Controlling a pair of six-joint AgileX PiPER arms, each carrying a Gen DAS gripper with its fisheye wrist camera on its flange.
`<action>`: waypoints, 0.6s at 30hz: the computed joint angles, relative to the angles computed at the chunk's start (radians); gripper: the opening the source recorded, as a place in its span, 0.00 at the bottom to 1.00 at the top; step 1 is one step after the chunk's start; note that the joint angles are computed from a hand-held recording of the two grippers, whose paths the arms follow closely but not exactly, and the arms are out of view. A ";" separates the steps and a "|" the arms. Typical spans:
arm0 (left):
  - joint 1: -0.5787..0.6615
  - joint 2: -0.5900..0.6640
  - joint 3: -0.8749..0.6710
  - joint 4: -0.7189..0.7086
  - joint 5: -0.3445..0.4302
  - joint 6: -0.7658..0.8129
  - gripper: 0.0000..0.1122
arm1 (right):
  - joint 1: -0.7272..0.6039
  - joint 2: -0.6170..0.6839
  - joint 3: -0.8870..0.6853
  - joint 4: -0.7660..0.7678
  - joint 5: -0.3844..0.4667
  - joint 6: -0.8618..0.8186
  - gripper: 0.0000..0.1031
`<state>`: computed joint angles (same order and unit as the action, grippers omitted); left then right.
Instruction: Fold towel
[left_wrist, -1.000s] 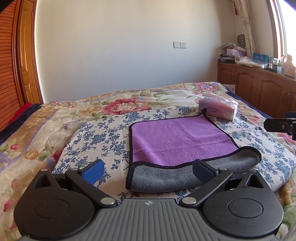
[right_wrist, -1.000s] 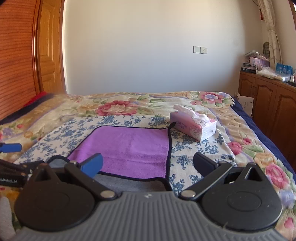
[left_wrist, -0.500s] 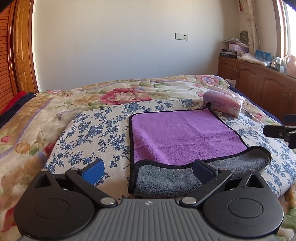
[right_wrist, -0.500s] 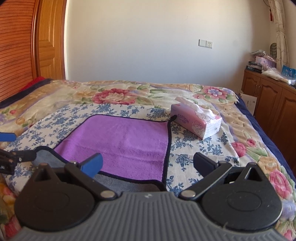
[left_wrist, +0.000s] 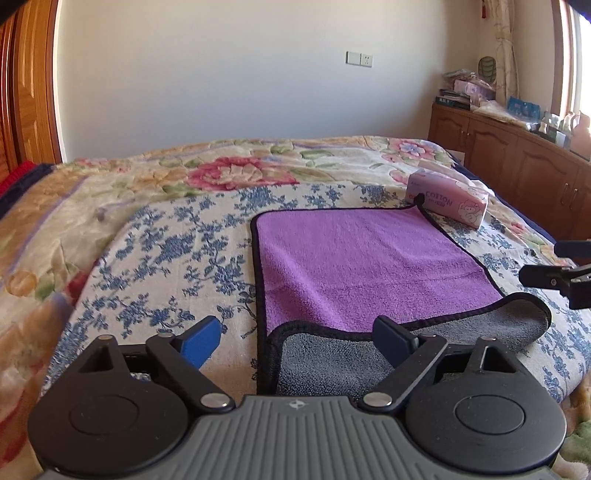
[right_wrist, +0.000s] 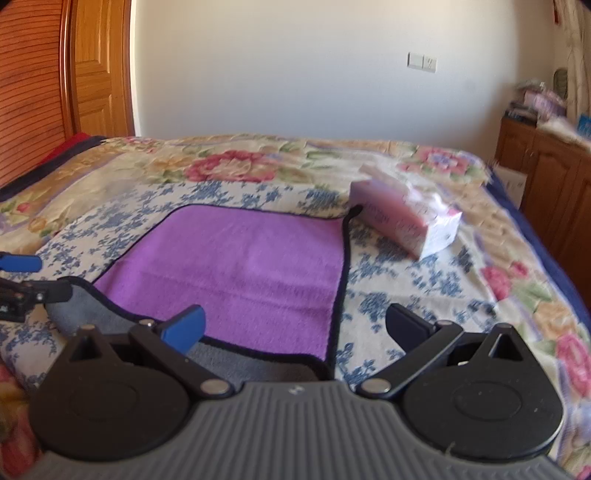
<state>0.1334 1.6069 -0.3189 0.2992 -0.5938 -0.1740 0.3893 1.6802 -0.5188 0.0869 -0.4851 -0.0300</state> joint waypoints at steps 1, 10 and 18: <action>0.002 0.010 -0.011 0.007 0.007 -0.007 0.80 | -0.006 0.005 -0.005 -0.024 0.010 0.020 1.00; 0.036 0.097 -0.084 0.079 0.049 -0.053 0.65 | -0.018 0.060 -0.074 -0.072 0.127 0.023 1.00; 0.086 0.113 -0.104 0.192 0.038 -0.157 0.50 | -0.048 0.085 -0.117 -0.189 0.215 0.131 1.00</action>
